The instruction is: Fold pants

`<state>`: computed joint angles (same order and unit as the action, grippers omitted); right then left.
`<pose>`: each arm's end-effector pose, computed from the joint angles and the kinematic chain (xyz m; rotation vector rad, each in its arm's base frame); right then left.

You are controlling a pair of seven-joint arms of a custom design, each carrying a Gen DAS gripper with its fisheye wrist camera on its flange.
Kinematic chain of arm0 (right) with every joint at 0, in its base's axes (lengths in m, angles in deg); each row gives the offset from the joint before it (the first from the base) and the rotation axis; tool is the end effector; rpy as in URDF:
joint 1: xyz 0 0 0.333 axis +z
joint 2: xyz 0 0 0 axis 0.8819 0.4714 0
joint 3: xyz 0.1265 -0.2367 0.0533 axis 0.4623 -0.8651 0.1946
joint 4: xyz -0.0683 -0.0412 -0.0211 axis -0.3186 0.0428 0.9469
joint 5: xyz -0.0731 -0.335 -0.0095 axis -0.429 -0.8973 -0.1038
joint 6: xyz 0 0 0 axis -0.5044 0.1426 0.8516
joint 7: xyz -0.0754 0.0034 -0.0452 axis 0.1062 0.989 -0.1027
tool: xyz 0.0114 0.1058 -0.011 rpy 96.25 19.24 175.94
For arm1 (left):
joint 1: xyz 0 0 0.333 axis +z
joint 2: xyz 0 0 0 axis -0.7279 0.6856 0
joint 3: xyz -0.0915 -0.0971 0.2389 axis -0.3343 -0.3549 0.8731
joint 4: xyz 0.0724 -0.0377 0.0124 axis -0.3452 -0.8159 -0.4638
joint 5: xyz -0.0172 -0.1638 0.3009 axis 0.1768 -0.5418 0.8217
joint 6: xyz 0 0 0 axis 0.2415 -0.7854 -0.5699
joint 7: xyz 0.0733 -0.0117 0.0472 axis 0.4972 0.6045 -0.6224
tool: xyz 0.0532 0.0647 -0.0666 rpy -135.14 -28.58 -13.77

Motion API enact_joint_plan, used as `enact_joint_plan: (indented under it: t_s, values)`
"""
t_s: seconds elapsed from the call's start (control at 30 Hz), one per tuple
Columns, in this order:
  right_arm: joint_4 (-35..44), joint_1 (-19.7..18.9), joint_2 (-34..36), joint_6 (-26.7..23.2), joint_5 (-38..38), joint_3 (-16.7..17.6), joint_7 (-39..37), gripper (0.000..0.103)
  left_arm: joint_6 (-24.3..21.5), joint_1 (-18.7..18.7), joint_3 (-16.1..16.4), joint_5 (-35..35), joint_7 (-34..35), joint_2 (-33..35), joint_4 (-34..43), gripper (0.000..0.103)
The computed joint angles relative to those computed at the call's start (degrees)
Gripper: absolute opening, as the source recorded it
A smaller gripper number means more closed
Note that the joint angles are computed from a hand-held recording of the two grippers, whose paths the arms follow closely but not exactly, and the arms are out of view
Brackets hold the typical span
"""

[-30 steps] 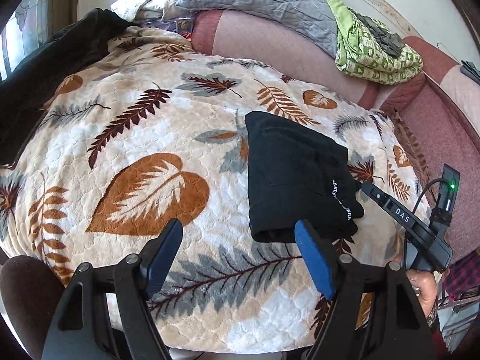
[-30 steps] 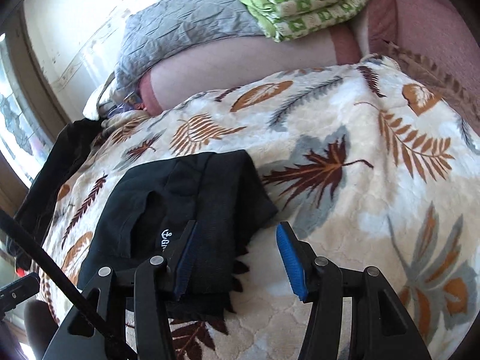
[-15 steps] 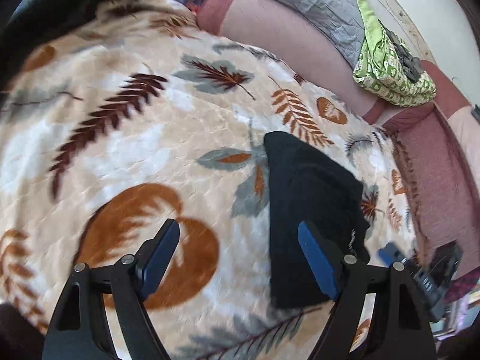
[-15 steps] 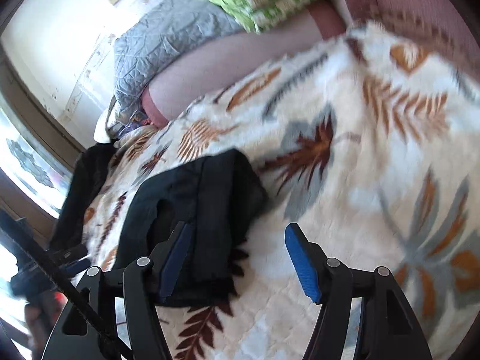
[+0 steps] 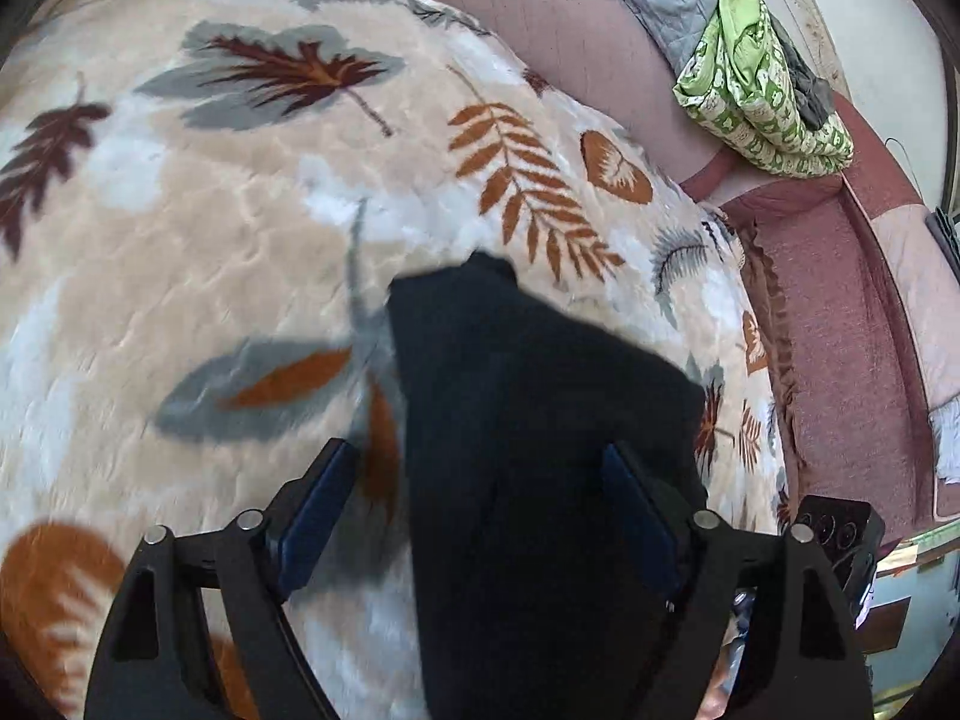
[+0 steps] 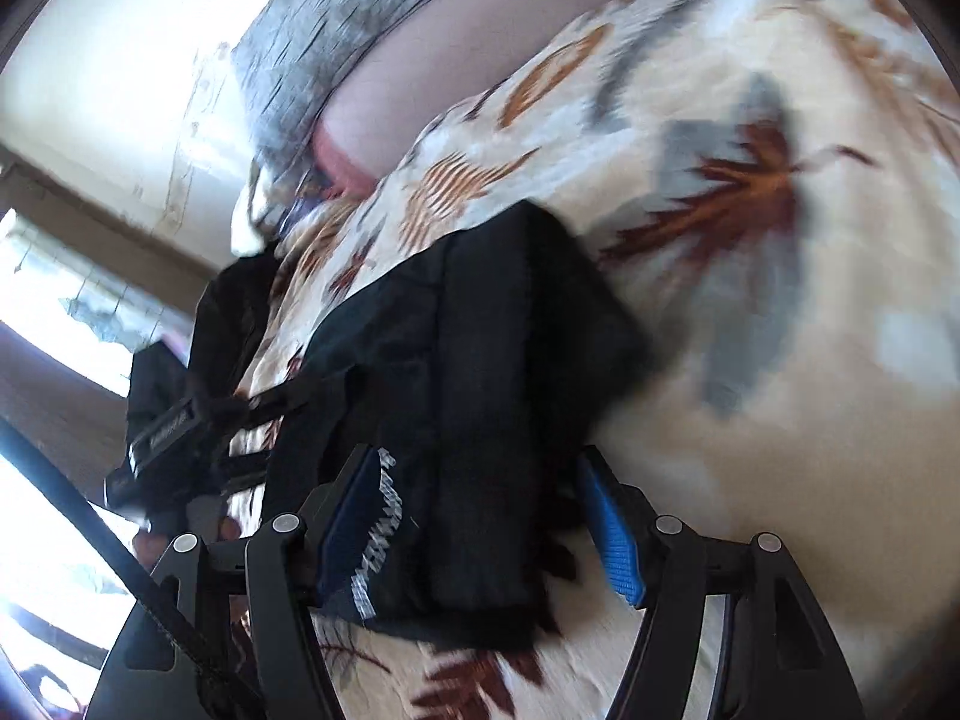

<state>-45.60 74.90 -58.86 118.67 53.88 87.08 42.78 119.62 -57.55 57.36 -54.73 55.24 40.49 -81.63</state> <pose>0.5624 0.2500 0.3901 -1.7015 1.4137 0.4514 0.5403 -0.2313 0.4298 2.4077 -1.6342 1.0200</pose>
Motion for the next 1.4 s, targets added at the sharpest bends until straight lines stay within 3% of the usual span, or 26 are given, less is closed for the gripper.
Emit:
enact_joint_plan:
  t_s: [0.13,0.17,0.2,0.23,0.3,0.33,0.47,0.73,0.87,0.9,0.93,0.97,1.03,1.13,1.23,1.3,1.33,1.4]
  values:
    - [6.34,1.77,4.86,0.86,-4.84,0.64,0.76,0.073,-2.8,0.35,-0.15,0.54,1.44,4.22,5.96,0.09]
    - [7.25,2.05,5.61,1.65,-5.58,0.98,1.16,0.073,-3.63,0.61,-0.53,0.29,2.28,4.88,7.14,0.074]
    - [7.93,2.36,6.1,2.34,-6.59,1.19,2.13,0.069,-4.76,1.17,-1.25,-0.81,3.64,5.29,8.13,0.038]
    - [8.22,2.37,6.21,2.69,-7.21,1.47,3.03,0.055,-6.33,1.19,-1.32,-0.85,3.93,5.52,9.01,0.032]
    - [8.01,1.49,5.98,2.73,-6.83,2.28,3.2,0.038,-6.22,0.15,-0.51,1.31,3.32,4.35,8.48,0.027]
    - [7.67,0.89,5.64,2.54,-6.15,2.66,2.69,0.035,-6.33,-0.04,-0.4,1.77,3.31,3.69,8.31,0.026]
    - [8.68,-0.08,5.09,0.83,-5.16,2.99,2.68,0.029,-5.35,-0.26,0.12,2.35,3.35,1.61,8.59,0.025]
    - [22.26,3.09,12.68,1.67,-13.97,2.38,7.81,0.029,-12.23,-0.8,3.68,12.32,-3.07,8.19,20.27,0.026]
    - [27.33,5.22,17.68,4.06,-22.32,1.54,12.37,0.032,-19.4,-2.47,6.47,19.83,-7.55,14.44,27.67,0.041]
    - [27.66,6.07,18.57,4.83,-25.02,0.66,14.39,0.037,-19.95,-1.96,6.13,19.53,-7.78,15.43,28.33,0.044]
    - [27.41,6.66,19.11,5.54,-27.26,-0.07,16.26,0.048,-19.66,-1.05,5.49,18.42,-7.57,15.5,27.76,0.044]
    - [26.8,6.42,19.22,6.3,-28.13,0.18,16.93,0.052,-18.59,0.16,4.55,16.47,-6.98,15.09,26.61,0.045]
    - [24.02,3.74,18.21,8.11,-26.5,3.08,15.27,0.055,-15.02,1.98,3.05,12.95,-5.5,12.32,22.48,0.045]
    - [21.91,1.74,15.78,7.99,-26.17,4.01,16.17,0.056,-12.6,1.63,3.75,14.04,-5.62,6.57,16.93,0.046]
    - [14.02,1.02,9.37,18.36,-23.95,4.53,14.4,0.058,-12.86,-1.16,6.17,22.16,-11.84,0.92,12.59,0.055]
    - [11.86,-2.9,7.02,21.72,-16.8,9.58,7.18,0.058,-11.0,-1.56,5.53,23.99,-13.99,-3.01,8.09,0.055]
    - [12.24,-4.75,6.64,20.6,-12.79,11.77,3.27,0.06,-9.86,-1.71,5.05,24.6,-14.67,-4.91,5.64,0.055]
    - [15.53,-5.63,8.03,15.72,-9.26,12.77,0.14,0.062,-7.8,-2.76,4.1,28.76,-18.51,-8.34,1.01,0.055]
